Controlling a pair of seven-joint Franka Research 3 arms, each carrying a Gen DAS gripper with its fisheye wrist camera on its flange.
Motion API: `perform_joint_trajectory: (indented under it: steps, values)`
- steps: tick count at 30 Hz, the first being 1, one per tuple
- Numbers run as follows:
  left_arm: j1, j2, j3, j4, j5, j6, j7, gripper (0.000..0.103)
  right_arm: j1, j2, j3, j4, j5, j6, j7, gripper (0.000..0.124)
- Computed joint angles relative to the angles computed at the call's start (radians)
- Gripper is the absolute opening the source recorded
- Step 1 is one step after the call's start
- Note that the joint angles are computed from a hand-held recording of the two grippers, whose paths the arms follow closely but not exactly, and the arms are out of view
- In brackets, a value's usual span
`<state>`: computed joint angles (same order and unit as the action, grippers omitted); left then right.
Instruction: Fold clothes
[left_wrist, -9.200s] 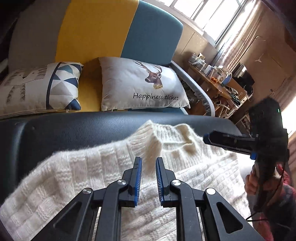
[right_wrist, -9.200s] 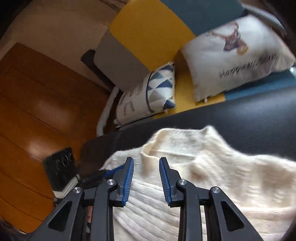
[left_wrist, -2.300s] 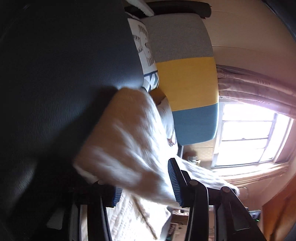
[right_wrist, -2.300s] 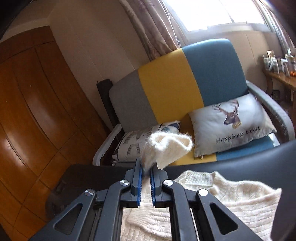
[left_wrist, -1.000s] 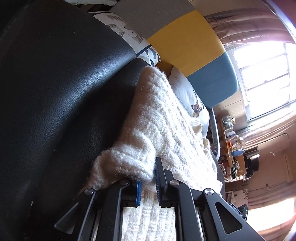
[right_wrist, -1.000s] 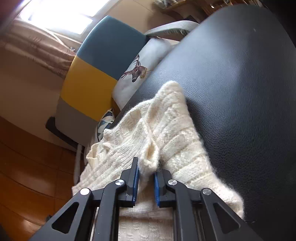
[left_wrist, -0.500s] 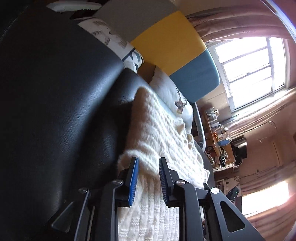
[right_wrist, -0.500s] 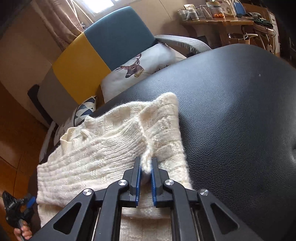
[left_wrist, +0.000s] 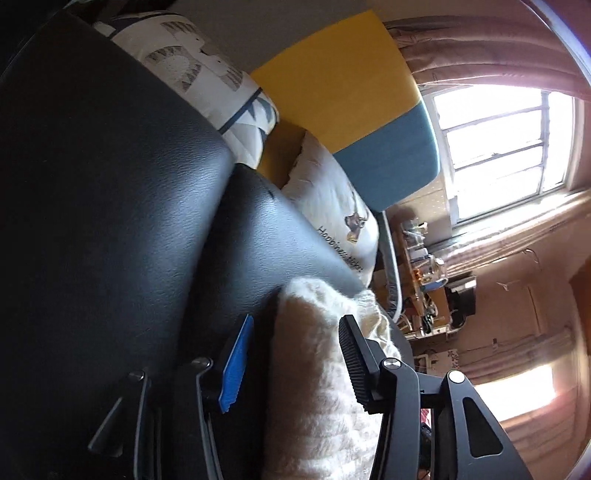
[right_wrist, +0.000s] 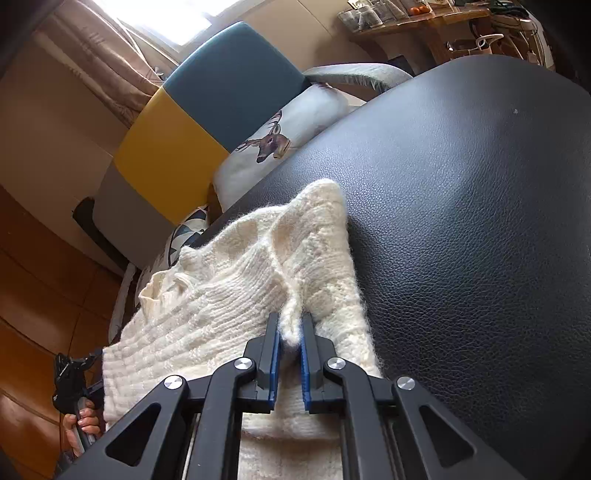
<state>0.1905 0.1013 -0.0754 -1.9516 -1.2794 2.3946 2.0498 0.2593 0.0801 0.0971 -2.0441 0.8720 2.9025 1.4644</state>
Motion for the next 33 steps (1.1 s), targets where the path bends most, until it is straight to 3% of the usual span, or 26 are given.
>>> perform_joint_trajectory:
  steps: [1, 2, 3, 6, 7, 8, 10, 12, 14, 17, 19, 21, 24, 25, 29, 33]
  values:
    - [-0.004, 0.015, -0.002, 0.019, 0.027, -0.004, -0.008, 0.046, 0.001, 0.0, -0.003, 0.002, -0.019, -0.009, 0.014, 0.007]
    - [-0.01, 0.026, -0.005, 0.034, 0.07, -0.002, -0.022, 0.025, 0.003, -0.002, -0.01, 0.004, -0.064, -0.021, 0.047, 0.007]
    - [-0.018, 0.027, -0.01, 0.042, 0.115, 0.019, -0.034, 0.013, 0.008, -0.007, -0.02, 0.005, -0.141, -0.033, 0.1, 0.007]
    - [-0.038, -0.023, -0.028, 0.021, 0.143, 0.113, 0.014, 0.012, 0.018, -0.033, -0.047, -0.018, -0.542, -0.027, 0.382, 0.009]
    - [-0.038, -0.045, -0.045, 0.012, 0.178, 0.161, 0.026, 0.012, 0.046, -0.042, -0.084, -0.025, -0.643, -0.031, 0.447, 0.009]
    - [-0.074, -0.056, -0.034, 0.007, 0.284, 0.221, -0.008, 0.012, 0.044, -0.044, -0.086, -0.032, -0.675, -0.036, 0.472, 0.009]
    - [-0.113, -0.042, -0.029, 0.011, 0.623, 0.292, -0.195, 0.012, 0.014, -0.041, -0.054, -0.044, -0.612, -0.034, 0.428, 0.004]
    - [-0.145, 0.001, -0.005, 0.044, 0.934, 0.257, -0.395, 0.013, 0.009, -0.048, -0.05, -0.054, -0.61, -0.022, 0.433, 0.004]
    - [-0.141, 0.033, -0.012, 0.067, 1.057, 0.231, -0.486, 0.016, 0.006, -0.054, -0.047, -0.064, -0.616, -0.014, 0.443, 0.004]
    - [-0.112, 0.021, -0.03, 0.057, 1.009, 0.237, -0.516, 0.022, 0.002, -0.075, -0.046, -0.081, -0.649, 0.004, 0.466, 0.007]
    - [-0.106, -0.013, -0.025, 0.024, 1.021, 0.26, -0.567, 0.028, -0.008, -0.102, -0.046, -0.098, -0.813, 0.021, 0.58, 0.013]
    - [-0.103, -0.057, -0.021, -0.02, 1.019, 0.291, -0.604, 0.037, -0.013, -0.122, -0.036, -0.101, -0.877, 0.04, 0.588, 0.02]
    - [-0.117, -0.135, -0.022, -0.099, 0.78, 0.332, -0.439, 0.051, -0.004, -0.109, -0.016, -0.051, -0.908, 0.02, 0.52, 0.02]
    - [-0.133, -0.164, -0.016, -0.126, 0.712, 0.338, -0.381, 0.051, 0.005, -0.093, -0.011, -0.024, -0.9, 0.01, 0.479, 0.02]
    - [-0.213, -0.229, 0.004, -0.202, 0.652, 0.362, -0.272, 0.053, 0.048, -0.005, -0.012, 0.095, -0.967, -0.068, 0.441, 0.021]
    - [-0.218, -0.205, -0.034, -0.224, 0.95, 0.38, -0.439, 0.056, 0.072, 0.07, -0.037, 0.156, -0.953, -0.167, 0.455, 0.021]
